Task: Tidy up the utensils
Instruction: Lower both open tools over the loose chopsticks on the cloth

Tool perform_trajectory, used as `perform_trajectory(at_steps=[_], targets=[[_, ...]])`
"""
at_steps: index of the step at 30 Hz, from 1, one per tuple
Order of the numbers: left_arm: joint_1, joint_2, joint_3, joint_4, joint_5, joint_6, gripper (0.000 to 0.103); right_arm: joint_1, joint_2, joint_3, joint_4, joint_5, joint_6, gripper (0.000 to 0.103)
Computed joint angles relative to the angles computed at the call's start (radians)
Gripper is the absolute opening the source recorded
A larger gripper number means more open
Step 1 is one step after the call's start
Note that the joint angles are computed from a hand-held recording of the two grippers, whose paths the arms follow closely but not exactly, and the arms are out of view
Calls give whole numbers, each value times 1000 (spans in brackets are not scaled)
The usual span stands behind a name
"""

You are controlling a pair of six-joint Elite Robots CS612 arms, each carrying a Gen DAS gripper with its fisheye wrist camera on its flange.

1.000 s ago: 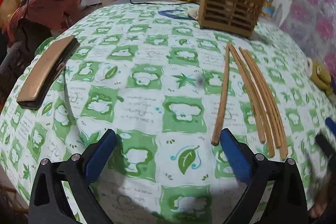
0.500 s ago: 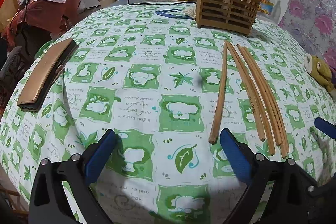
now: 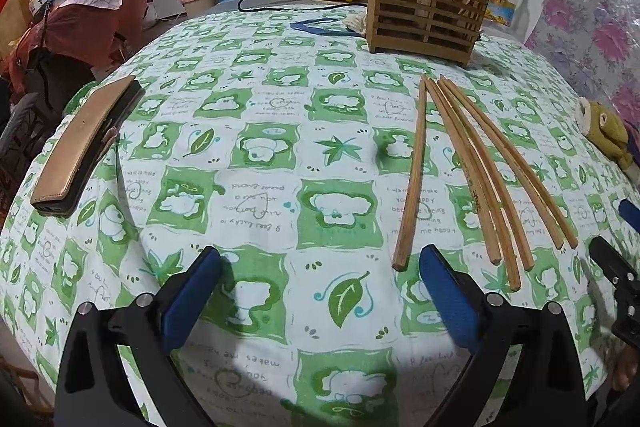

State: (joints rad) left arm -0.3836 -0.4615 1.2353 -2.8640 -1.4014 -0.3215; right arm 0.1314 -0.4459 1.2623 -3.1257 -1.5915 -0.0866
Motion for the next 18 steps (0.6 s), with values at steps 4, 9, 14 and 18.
perform_trajectory(at_steps=[4, 9, 14, 18], targets=[[-2, 0, 0, 1, 7, 2, 97, 0, 6, -14, 46, 33, -9, 59], [-1, 0, 3, -11, -1, 7, 97, 5, 4, -12, 59, 57, -19, 55], [-2, -2, 11, -33, -1, 17, 97, 4, 6, -20, 72, 73, 5, 55], [-6, -3, 19, -56, 9, 34, 97, -1, 6, -21, 75, 86, 35, 55]])
